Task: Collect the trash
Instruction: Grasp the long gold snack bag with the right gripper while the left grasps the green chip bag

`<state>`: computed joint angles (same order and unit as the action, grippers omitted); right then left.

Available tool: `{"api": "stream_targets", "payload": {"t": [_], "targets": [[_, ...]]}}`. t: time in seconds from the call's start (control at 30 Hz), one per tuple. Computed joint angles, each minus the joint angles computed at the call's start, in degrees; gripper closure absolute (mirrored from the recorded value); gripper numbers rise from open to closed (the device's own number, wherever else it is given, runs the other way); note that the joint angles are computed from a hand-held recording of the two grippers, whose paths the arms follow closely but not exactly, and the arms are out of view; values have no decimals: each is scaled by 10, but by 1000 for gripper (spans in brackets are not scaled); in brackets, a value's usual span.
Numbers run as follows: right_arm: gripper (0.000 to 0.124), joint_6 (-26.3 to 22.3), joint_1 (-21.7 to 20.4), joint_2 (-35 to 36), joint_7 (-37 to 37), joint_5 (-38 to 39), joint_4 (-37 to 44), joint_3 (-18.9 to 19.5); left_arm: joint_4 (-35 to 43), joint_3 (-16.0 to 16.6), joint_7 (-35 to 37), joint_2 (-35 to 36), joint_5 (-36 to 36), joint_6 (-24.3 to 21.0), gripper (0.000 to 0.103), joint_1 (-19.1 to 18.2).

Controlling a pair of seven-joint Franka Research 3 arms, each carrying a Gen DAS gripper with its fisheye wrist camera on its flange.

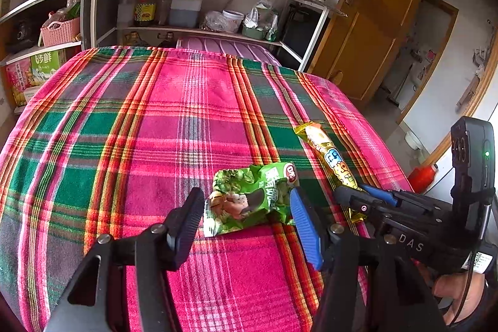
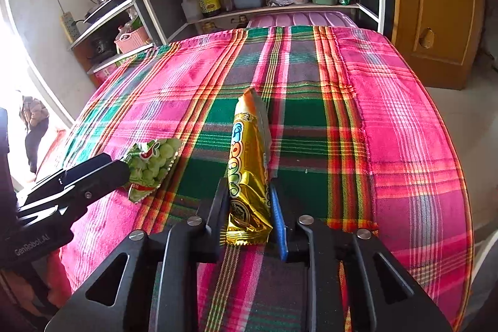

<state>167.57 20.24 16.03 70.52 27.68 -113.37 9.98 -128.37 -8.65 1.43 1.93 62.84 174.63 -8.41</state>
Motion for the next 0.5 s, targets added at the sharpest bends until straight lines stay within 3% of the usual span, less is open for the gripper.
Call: {"api": "stream_targets", "payload": {"t": [0.23,0.4,0.5], "targets": [[100,-3,-28,-16,-63,73,-17,27,2,-11,120,15,-144,-26,39,-7],[101,-1,-34,-36,-104,121,-35,26,16,-8,125,18,-140,-70,40,-24],[101,2,-36,-52,-129,153,-51,24,18,-7,115,18,-128,-72,47,-29]]}}
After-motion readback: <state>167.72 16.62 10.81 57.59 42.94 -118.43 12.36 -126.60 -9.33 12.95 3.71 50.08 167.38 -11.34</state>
